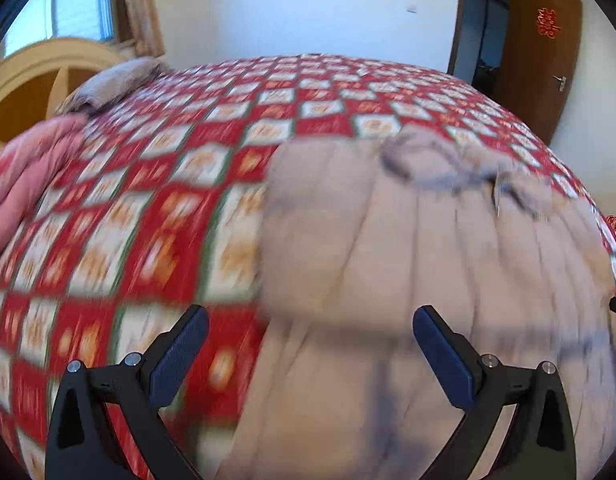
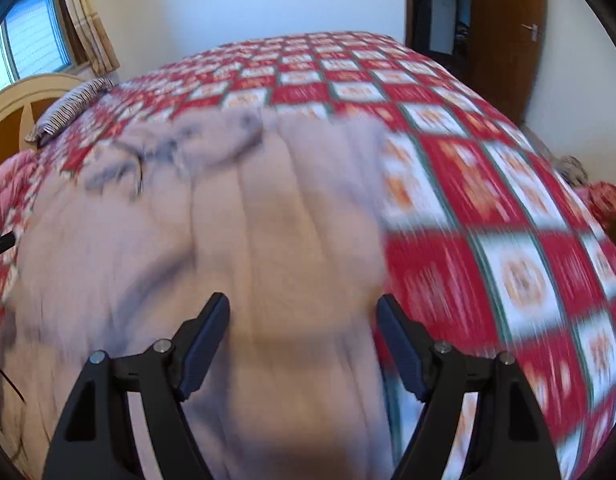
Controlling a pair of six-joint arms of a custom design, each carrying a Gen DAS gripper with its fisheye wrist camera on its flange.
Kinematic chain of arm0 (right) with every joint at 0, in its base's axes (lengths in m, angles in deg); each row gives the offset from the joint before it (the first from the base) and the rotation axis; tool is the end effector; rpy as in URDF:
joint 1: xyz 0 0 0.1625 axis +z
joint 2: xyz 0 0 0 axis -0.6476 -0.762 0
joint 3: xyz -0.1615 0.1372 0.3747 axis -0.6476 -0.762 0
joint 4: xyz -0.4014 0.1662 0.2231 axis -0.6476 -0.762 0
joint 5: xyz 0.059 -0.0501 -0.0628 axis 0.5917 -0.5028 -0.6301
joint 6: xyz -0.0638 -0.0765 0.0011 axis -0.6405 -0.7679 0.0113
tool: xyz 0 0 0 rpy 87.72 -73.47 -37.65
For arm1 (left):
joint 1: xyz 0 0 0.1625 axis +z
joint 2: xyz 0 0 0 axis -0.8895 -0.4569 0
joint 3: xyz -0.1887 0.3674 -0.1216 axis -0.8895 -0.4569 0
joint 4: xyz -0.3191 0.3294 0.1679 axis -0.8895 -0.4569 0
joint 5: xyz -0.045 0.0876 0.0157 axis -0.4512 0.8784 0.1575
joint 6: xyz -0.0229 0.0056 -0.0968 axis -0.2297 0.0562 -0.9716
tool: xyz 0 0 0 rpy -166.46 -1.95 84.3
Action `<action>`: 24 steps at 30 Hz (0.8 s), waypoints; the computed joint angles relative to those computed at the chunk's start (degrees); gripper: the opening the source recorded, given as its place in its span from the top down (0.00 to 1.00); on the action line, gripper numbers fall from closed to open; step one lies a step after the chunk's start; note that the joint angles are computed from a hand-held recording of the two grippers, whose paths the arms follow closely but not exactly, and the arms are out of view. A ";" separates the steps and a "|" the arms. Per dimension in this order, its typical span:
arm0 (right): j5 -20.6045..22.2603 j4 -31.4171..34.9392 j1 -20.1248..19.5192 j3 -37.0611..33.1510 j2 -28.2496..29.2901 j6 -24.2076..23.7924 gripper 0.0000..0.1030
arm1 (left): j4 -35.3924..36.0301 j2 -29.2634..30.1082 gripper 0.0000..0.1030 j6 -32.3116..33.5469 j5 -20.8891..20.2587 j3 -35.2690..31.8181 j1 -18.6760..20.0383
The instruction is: Fold large clothes
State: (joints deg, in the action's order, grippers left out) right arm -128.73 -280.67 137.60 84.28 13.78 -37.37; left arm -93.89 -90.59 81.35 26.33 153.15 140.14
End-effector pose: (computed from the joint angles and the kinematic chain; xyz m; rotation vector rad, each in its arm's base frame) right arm 0.1428 -0.5701 0.0441 0.1306 -2.3093 0.8155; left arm 0.0573 -0.6241 0.2684 0.4809 2.3003 -0.7715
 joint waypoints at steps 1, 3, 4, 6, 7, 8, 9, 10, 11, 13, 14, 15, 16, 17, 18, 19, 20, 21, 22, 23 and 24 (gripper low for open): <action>-0.45 -1.00 0.00 2.32 -0.67 0.97 0.24 | -0.26 -2.57 0.01 -0.19 -0.17 2.72 0.60; -2.25 -3.25 0.44 6.43 -1.53 3.38 0.24 | -1.00 -6.36 0.01 -0.47 -0.56 6.98 1.09; -2.37 -4.59 0.66 8.32 -1.87 4.40 0.24 | -0.79 -8.67 0.01 -0.31 -0.91 9.46 1.37; -1.33 -6.91 1.01 11.67 -2.59 5.99 0.24 | -1.57 -11.46 0.01 0.76 -0.67 13.11 1.63; -0.85 -7.82 1.26 13.21 -2.83 6.91 0.24 | -1.90 -12.23 0.01 1.00 -0.50 14.24 1.60; -0.62 -8.74 1.53 14.30 -2.92 7.44 0.24 | -2.18 -12.99 0.01 1.13 -0.46 15.22 1.72; -0.71 -9.86 1.85 15.12 -2.89 7.69 0.24 | -2.14 -14.27 0.01 0.85 -0.94 16.65 2.14; -0.72 -11.42 2.30 16.34 -2.83 8.21 0.23 | -1.67 -15.19 0.01 0.37 -1.60 17.39 2.61; -0.46 -12.26 2.48 17.17 -2.89 8.65 0.23 | -1.48 -15.96 0.01 0.08 -2.23 18.06 2.97; -0.15 -14.36 2.82 18.97 -2.68 9.75 0.23 | -1.67 -17.01 0.01 -0.46 -2.74 19.35 3.51; 0.11 -15.19 2.79 19.86 -2.61 10.15 0.23 | -1.77 -17.53 0.01 -0.68 -3.10 20.03 3.75; 0.35 -16.28 2.87 20.82 -2.37 10.81 0.23 | -2.09 -18.00 0.01 -0.69 -3.49 20.74 4.07; 0.44 -17.46 2.95 21.79 -1.98 11.41 0.23 | -2.25 -18.43 0.01 -0.82 -3.73 21.50 4.39; 0.32 -18.24 3.19 22.49 -1.52 12.10 0.23 | -2.10 -18.94 0.01 -1.19 -4.17 22.14 4.83; 0.45 -18.74 3.39 23.12 -1.14 12.65 0.23 | -1.96 -19.27 0.01 -1.40 -4.71 22.47 5.14; 0.56 -19.61 3.67 23.96 -0.52 13.08 0.23 | -1.53 -20.05 0.01 -1.65 -5.78 23.05 5.78; 0.23 -20.54 4.15 24.55 0.15 13.61 0.23 | -1.52 -20.75 0.01 -1.58 -5.98 23.65 5.86; 0.28 -21.27 4.31 25.17 0.67 14.10 0.23 | -1.66 -21.66 0.01 -0.91 -6.44 24.43 5.96; 1.00 -21.49 4.16 26.04 0.88 15.08 0.23 | -1.39 -22.16 0.01 -0.46 -6.85 24.70 6.03; 1.73 -21.36 3.92 26.52 0.85 15.57 0.23 | -0.97 -22.74 0.01 0.18 -7.46 24.99 6.18; 2.21 -21.33 3.78 27.01 1.00 15.82 0.23 | -0.65 -23.14 0.01 0.60 -7.82 25.20 6.20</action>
State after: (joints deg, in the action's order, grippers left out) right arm -126.51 -302.00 141.38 111.29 14.78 -21.56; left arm -94.54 -113.73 81.96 18.51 178.35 146.34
